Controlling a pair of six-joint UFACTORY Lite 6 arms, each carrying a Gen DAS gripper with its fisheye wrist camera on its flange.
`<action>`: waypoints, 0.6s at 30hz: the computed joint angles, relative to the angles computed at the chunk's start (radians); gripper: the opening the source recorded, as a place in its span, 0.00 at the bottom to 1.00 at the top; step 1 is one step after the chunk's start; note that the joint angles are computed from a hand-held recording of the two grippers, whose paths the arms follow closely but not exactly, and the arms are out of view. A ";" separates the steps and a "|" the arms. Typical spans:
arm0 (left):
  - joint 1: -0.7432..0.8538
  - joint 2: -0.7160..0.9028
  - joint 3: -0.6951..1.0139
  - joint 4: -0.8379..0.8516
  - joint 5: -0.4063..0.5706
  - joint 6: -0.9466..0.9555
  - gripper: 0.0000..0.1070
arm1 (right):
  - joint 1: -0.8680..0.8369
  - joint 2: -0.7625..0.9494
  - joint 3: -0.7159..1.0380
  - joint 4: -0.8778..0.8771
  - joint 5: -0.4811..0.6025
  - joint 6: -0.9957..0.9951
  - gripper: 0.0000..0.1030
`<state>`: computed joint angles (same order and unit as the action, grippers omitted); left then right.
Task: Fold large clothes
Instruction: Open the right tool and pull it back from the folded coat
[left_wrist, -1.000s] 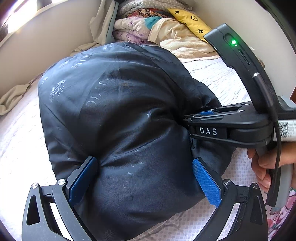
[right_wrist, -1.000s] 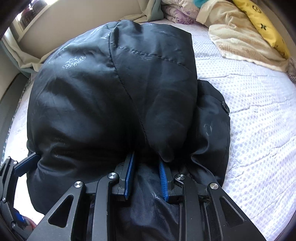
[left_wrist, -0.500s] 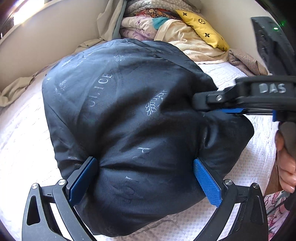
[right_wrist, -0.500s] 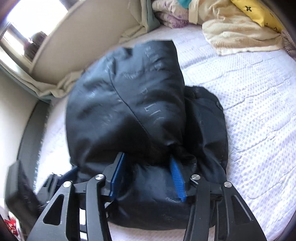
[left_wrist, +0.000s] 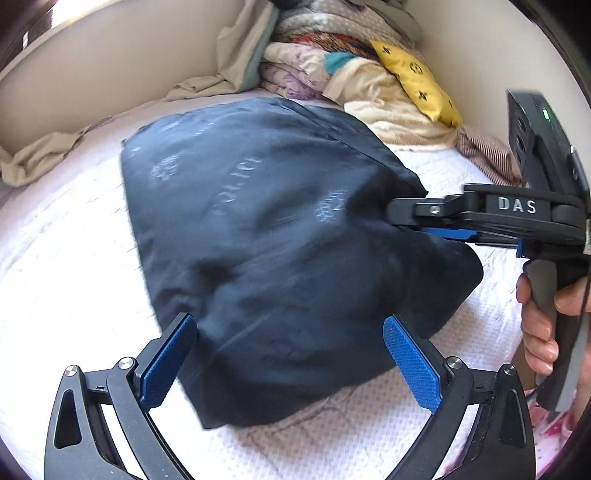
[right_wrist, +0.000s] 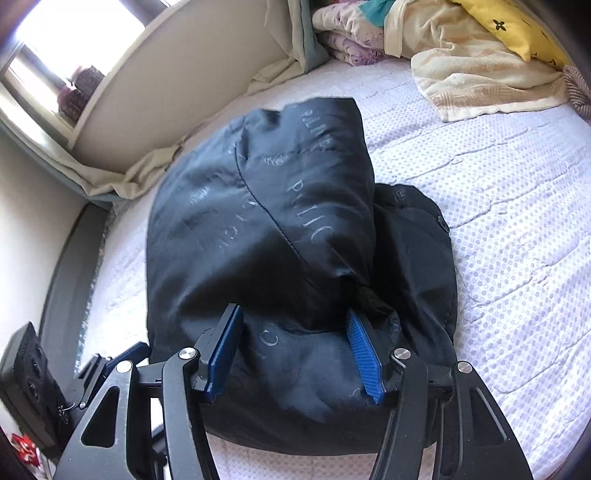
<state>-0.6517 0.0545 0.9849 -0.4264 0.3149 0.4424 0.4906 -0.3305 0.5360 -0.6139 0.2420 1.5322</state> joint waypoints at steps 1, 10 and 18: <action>0.023 -0.013 -0.004 -0.038 0.015 0.042 0.96 | -0.005 -0.017 -0.005 0.013 -0.003 -0.014 0.57; 0.213 -0.203 -0.160 -0.257 0.103 0.306 0.95 | 0.035 -0.165 -0.031 -0.078 0.084 0.079 0.68; 0.356 -0.384 -0.315 -0.308 0.167 0.451 0.95 | 0.138 -0.337 -0.085 -0.211 0.260 0.236 0.74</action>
<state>-0.2959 -0.3293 0.6704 -0.7344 0.4823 0.8938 0.6290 -0.6675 0.4509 -0.8251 0.5019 1.7683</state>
